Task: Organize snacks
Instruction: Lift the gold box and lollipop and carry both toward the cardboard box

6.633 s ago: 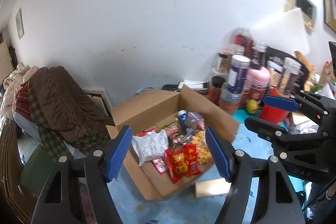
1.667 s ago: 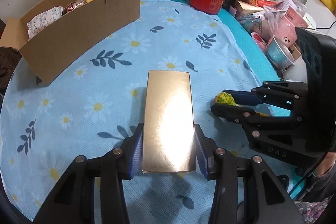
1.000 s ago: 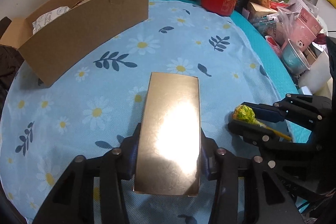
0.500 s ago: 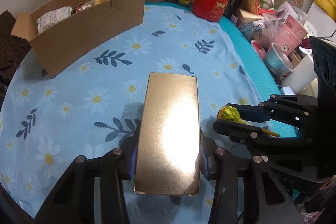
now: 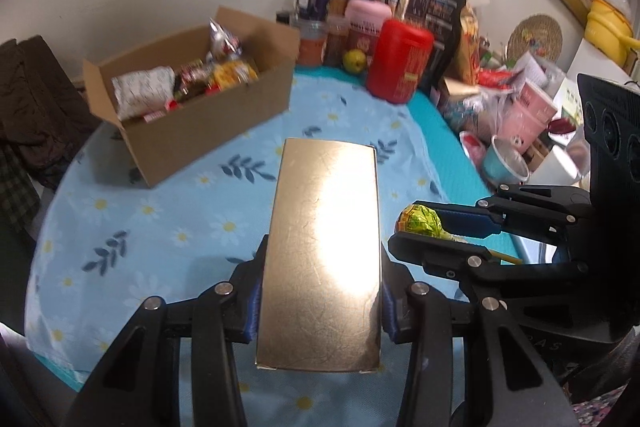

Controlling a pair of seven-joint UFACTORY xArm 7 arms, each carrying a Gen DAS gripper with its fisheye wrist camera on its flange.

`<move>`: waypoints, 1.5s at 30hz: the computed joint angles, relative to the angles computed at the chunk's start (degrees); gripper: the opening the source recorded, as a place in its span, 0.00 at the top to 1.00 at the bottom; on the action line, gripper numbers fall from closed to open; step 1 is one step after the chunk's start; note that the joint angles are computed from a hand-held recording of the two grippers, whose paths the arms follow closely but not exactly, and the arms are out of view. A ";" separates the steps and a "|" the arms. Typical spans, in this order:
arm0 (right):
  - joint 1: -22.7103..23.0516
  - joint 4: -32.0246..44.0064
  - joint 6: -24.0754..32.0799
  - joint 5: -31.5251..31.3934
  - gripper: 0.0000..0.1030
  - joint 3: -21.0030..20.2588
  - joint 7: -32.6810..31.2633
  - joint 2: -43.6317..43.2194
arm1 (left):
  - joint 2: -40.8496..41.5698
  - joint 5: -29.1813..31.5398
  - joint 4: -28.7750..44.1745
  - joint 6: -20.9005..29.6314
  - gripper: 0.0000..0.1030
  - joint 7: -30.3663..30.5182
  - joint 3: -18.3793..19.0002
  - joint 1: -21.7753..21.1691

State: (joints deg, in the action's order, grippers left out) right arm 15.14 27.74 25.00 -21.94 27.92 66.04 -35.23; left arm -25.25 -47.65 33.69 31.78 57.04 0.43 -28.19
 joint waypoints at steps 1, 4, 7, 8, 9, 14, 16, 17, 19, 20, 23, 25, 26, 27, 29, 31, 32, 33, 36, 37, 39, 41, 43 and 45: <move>-0.16 0.41 0.07 -0.35 0.77 -0.04 -0.31 -0.09 | -0.47 -0.26 0.28 -0.07 0.57 0.09 0.22 0.06; -1.17 2.22 -0.31 -1.64 0.77 -0.22 -1.60 -0.02 | -0.96 -1.04 1.59 0.01 0.57 0.38 0.93 0.10; -2.50 3.77 -0.88 -2.76 0.77 -0.23 -2.76 0.22 | -1.00 -2.08 3.01 -0.31 0.57 1.24 1.50 0.12; -3.24 4.51 -1.15 -3.40 0.77 -0.07 -3.15 0.36 | -0.99 -2.47 3.38 -0.71 0.57 1.47 1.49 0.09; -3.70 5.01 -1.30 -3.72 0.77 0.02 -3.46 0.43 | -0.81 -2.82 3.95 -1.00 0.57 1.79 1.61 0.05; -6.18 8.04 -3.03 -5.14 0.77 -0.58 -5.97 1.91 | 1.63 -5.32 8.03 -1.12 0.57 3.94 2.38 -0.03; -7.48 9.60 -3.15 -5.96 0.77 -0.63 -7.13 2.75 | 2.73 -6.43 9.78 -0.81 0.57 4.95 2.42 0.40; -7.94 10.24 -3.30 -6.31 0.77 -0.73 -7.70 3.14 | 3.40 -6.96 10.75 -0.65 0.57 5.41 2.36 0.67; -8.96 11.49 -3.83 -7.00 0.77 -0.93 -8.56 4.01 | 5.13 -8.07 13.01 -0.49 0.57 6.59 2.10 1.32; -9.55 12.20 -4.34 -7.45 0.77 -1.09 -9.08 4.63 | 5.92 -8.53 13.99 -0.52 0.57 7.03 1.82 1.72; -11.57 14.02 -5.95 -8.97 0.77 -1.36 -10.08 6.56 | 9.17 -9.90 17.78 -0.46 0.57 8.19 0.85 3.03; -12.59 15.10 -7.44 -9.66 0.77 -2.03 -10.79 8.06 | 11.78 -10.79 20.81 0.08 0.57 8.83 0.23 4.14; -13.23 15.91 -8.20 -10.02 0.77 -2.29 -11.06 9.12 | 13.24 -11.28 22.46 0.25 0.57 9.16 -0.17 4.73; -13.93 16.67 -8.61 -10.51 0.77 -2.31 -11.10 9.99 | 14.04 -11.53 23.39 0.46 0.57 9.30 -0.67 5.41; -16.02 18.33 -9.27 -12.55 0.77 -1.77 -10.56 11.79 | 16.74 -12.15 26.37 0.82 0.57 9.41 -1.67 6.64; -17.22 19.89 -9.88 -14.34 0.77 -1.93 -9.98 13.66 | 19.41 -12.36 29.30 0.79 0.57 9.42 -2.86 7.93; -17.55 20.72 -10.33 -15.06 0.77 -2.38 -9.88 14.81 | 21.10 -12.49 31.15 0.62 0.57 9.56 -3.47 8.50; -17.69 21.35 -10.82 -15.76 0.77 -2.99 -9.88 15.80 | 22.47 -12.47 32.67 0.44 0.57 9.49 -4.14 9.09; -18.48 24.45 -11.39 -19.03 0.77 -4.38 -9.13 19.60 | 26.36 -11.96 37.03 0.14 0.57 9.05 -6.03 10.83; -18.62 25.54 -11.71 -20.35 0.77 -5.05 -8.65 20.97 | 28.01 -11.56 38.83 0.11 0.57 8.67 -6.61 11.37; -18.36 27.20 -12.16 -22.55 0.77 -6.42 -8.02 23.11 | 31.02 -10.31 42.10 -0.09 0.57 7.76 -7.84 12.39; -18.38 29.50 -12.26 -25.23 0.77 -7.63 -7.17 25.95 | 34.48 -7.99 45.66 -0.90 0.57 5.94 -9.04 13.22; -17.45 30.98 -13.11 -25.49 0.77 -9.60 -7.70 28.42 | 38.21 -5.14 49.55 -0.91 0.57 3.45 -10.01 13.97; -16.24 32.78 -13.97 -24.13 0.77 -11.82 -9.58 31.46 | 41.80 -2.43 53.28 -0.19 0.57 0.84 -10.80 14.70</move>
